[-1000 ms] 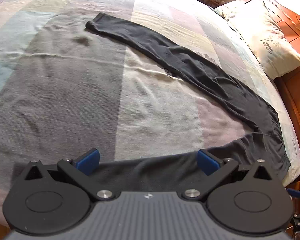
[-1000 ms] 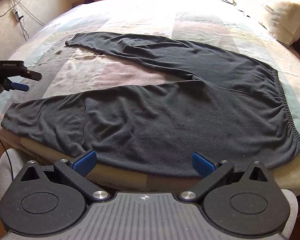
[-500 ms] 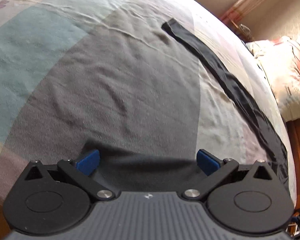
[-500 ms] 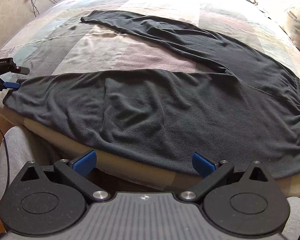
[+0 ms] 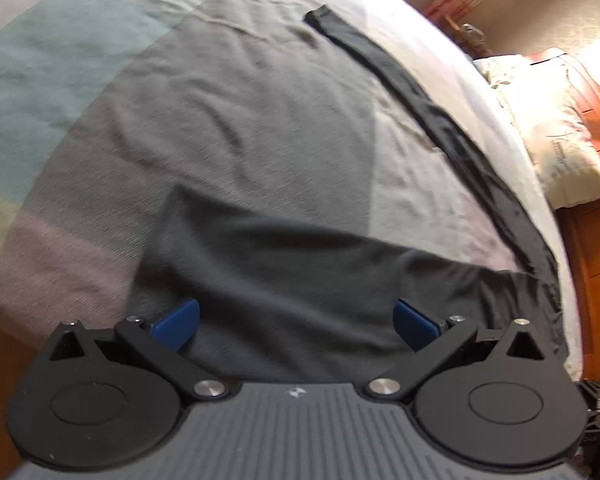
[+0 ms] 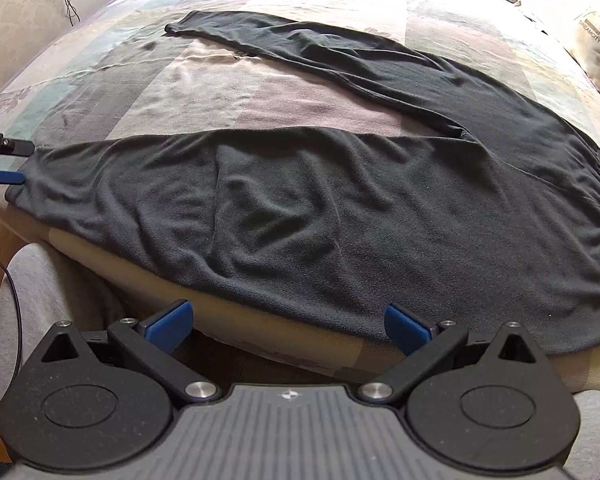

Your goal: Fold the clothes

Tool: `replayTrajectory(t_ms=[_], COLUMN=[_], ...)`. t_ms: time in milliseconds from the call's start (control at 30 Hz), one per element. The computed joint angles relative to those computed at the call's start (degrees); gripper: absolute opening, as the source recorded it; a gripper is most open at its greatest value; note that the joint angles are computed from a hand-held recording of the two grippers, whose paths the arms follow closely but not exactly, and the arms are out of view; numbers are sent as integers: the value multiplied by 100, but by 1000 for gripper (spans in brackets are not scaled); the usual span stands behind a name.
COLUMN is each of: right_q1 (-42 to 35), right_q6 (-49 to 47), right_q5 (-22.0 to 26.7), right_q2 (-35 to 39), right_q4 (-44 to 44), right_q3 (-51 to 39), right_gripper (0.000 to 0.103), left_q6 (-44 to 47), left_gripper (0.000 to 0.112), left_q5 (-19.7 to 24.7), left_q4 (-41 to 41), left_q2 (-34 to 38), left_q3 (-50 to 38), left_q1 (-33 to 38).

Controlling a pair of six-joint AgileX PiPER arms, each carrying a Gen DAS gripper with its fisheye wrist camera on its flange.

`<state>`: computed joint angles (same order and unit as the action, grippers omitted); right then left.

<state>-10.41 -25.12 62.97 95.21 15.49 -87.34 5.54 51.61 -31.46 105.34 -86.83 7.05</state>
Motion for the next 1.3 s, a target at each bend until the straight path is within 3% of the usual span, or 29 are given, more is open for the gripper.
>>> replayTrajectory(t_ms=[167, 333, 433, 500, 600, 667, 833, 1100, 1233, 1300], right_q1=[-84, -104, -56, -62, -166, -247, -301, -379, -577, -686], right_q6=[6, 27, -18, -50, -27, 60, -67, -207, -215, -234], right_q5=[-18, -18, -10, -34, -42, -33, 21, 43, 37, 31], right_q2=[-10, 41, 21, -21, -26, 37, 99, 69, 92, 119], right_q4=[38, 103, 64, 35, 57, 64, 250, 457, 512, 531], right_q3=[2, 8, 42, 60, 27, -40, -2, 74, 57, 61], right_gripper=[103, 103, 103, 103, 103, 103, 103, 103, 103, 103], left_q6=[-561, 107, -27, -364, -1584, -1978, -1424, -888, -999, -1221], left_gripper=[102, 102, 102, 102, 102, 102, 102, 102, 102, 102], left_q5=[126, -17, -7, -46, 47, 186, 308, 254, 5, -408], left_q4=[619, -102, -181, 133, 1458, 1898, 924, -392, -463, -14], left_q2=[-203, -134, 194, 312, 270, 219, -30, 481, 766, 700], left_q3=[-60, -182, -342, -367, -607, -746, -1056, -1226, -1043, -856], left_q1=[-39, -288, -439, -504, -690, -719, -876, -2169, -2413, -2450])
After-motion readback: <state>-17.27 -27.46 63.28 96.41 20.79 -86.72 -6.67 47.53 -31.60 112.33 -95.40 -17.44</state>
